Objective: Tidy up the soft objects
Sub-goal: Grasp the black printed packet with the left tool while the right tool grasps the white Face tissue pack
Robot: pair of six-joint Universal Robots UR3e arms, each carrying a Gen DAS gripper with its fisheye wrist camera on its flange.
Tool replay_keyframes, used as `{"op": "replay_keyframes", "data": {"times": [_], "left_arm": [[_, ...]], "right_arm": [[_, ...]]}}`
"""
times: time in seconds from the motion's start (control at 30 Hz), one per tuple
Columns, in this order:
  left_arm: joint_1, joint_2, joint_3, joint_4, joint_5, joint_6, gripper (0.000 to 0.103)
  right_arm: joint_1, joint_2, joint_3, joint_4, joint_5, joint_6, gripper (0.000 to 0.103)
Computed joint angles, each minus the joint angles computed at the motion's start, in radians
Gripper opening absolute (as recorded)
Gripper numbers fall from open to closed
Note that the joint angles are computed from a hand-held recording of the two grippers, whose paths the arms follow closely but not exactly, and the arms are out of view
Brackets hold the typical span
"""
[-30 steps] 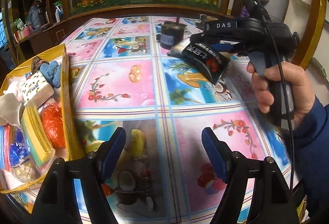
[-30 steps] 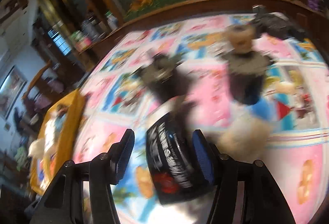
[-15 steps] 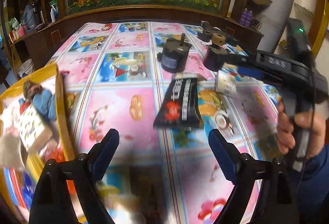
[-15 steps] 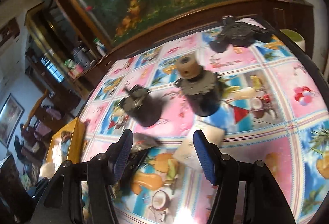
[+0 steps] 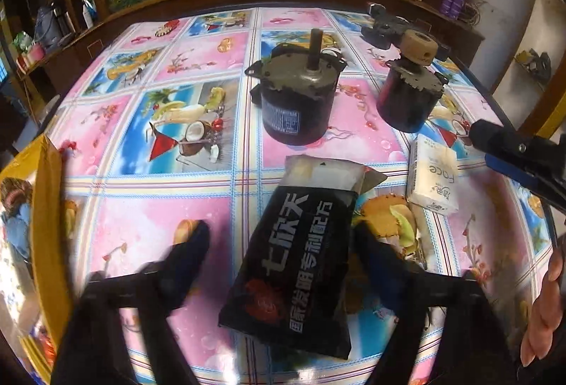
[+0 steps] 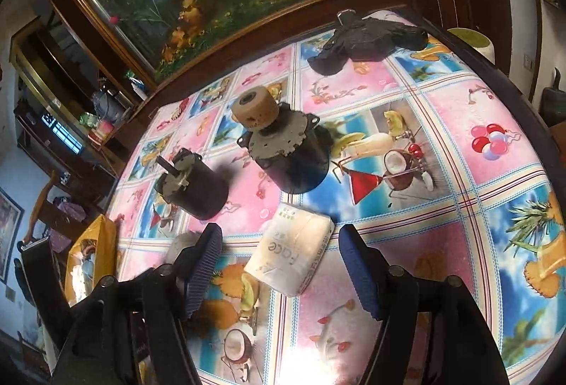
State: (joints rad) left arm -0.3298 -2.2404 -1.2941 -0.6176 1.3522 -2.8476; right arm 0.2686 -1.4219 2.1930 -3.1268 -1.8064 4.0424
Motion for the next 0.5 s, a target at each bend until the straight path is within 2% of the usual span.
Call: {"op": "replay_keyframes", "data": {"times": [0.03,0.27,0.4,0.5], "left_arm": [[0.011,0.003,-0.012,-0.002,-0.012,0.000,0.045],[0.109,0.170,-0.374,0.280,-0.067,0.002,0.044],[0.123,0.187,-0.463,0.421,-0.059,0.006,0.044],[0.127,0.172,-0.470,0.465,-0.063,0.000,0.044]], "right_arm": [[0.003,0.009,-0.012,0.018,-0.003,-0.001,0.072],[0.039,0.124,-0.161,0.165,-0.032,-0.022,0.072],[0.077,0.216,-0.317,0.312,-0.103,-0.030,0.073],[0.118,0.285,-0.437,0.448,-0.188,-0.042,0.073]]}}
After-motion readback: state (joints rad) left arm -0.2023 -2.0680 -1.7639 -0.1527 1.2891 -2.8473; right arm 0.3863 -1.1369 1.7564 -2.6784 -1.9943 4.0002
